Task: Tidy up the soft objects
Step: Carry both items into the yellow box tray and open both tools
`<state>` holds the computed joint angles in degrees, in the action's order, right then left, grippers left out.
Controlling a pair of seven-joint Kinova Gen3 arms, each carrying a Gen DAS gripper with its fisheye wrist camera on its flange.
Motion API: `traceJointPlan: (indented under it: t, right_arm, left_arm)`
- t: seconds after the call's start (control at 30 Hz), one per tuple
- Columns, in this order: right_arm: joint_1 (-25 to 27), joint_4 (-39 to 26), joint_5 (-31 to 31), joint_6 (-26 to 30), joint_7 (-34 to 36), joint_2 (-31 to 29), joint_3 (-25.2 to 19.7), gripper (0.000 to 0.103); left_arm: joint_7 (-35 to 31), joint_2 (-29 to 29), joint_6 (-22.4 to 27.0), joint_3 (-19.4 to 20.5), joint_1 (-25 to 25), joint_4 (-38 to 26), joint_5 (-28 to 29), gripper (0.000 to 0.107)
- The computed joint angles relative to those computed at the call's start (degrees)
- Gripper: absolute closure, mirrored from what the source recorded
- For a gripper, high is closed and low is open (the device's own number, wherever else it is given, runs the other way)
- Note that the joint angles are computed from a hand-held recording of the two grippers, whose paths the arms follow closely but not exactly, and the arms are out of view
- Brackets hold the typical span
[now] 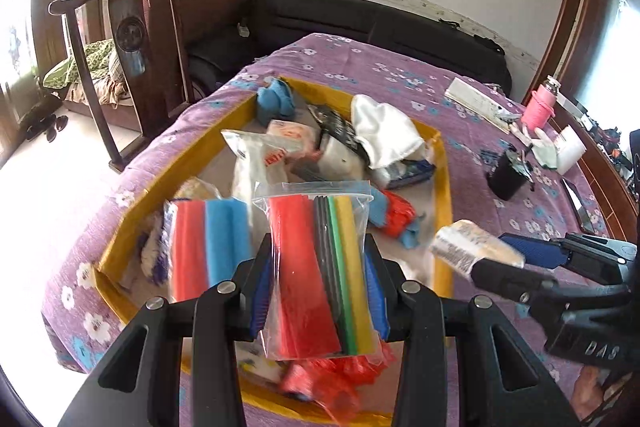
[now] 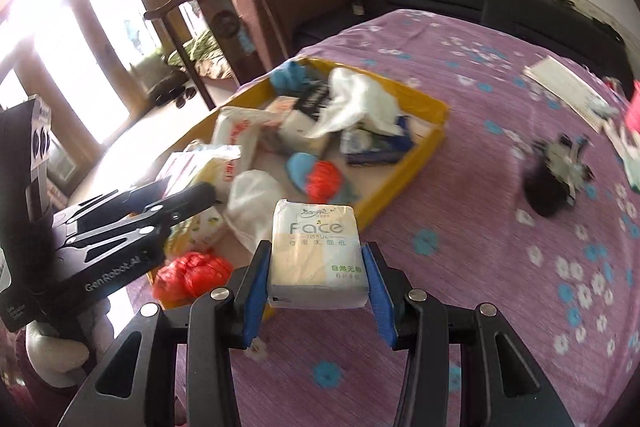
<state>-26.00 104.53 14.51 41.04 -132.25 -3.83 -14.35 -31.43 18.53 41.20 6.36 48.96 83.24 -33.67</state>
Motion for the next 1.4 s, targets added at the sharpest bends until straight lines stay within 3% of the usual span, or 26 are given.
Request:
traceJointPlan:
  t: [0.27,0.6,0.9,0.97,1.03,1.1,1.17,1.4]
  right_arm:
    - [-1.96,-3.73,3.12,0.44,-1.33,4.11,0.64,0.053]
    - [-2.51,-5.7,0.74,0.14,0.01,6.36,2.31,0.053]
    - [-4.81,-6.89,-0.08,-0.85,1.41,7.98,2.49,0.053]
    - [-5.23,-7.31,0.55,-0.95,1.27,8.36,2.64,0.053]
    - [-5.48,-7.64,1.12,-0.97,0.91,8.74,2.94,0.053]
    - [-5.17,-7.74,0.33,-1.4,1.39,9.04,3.29,0.053]
    - [-4.8,-7.83,-0.55,-1.66,2.12,9.34,3.56,0.053]
    - [-3.81,-7.58,-6.53,-2.77,7.41,9.01,3.04,0.053]
  left_arm:
    - [-5.02,0.89,-0.26,-0.34,-3.58,-1.98,2.16,0.068]
    - [-21.63,8.15,4.23,0.95,-13.45,-14.2,16.29,0.068]
    - [-28.71,12.44,7.66,-0.24,-15.32,-21.08,23.54,0.068]
    - [-30.01,13.05,8.45,-0.49,-15.05,-22.03,23.97,0.064]
    - [-32.08,13.85,9.63,0.58,-16.26,-23.08,26.44,0.049]
    - [-33.15,13.41,8.74,0.79,-16.62,-22.1,28.09,0.042]
    - [-33.06,12.76,8.5,0.11,-15.94,-21.48,28.08,0.039]
    - [-29.92,3.85,-2.23,-0.87,-15.8,-10.45,27.56,0.026]
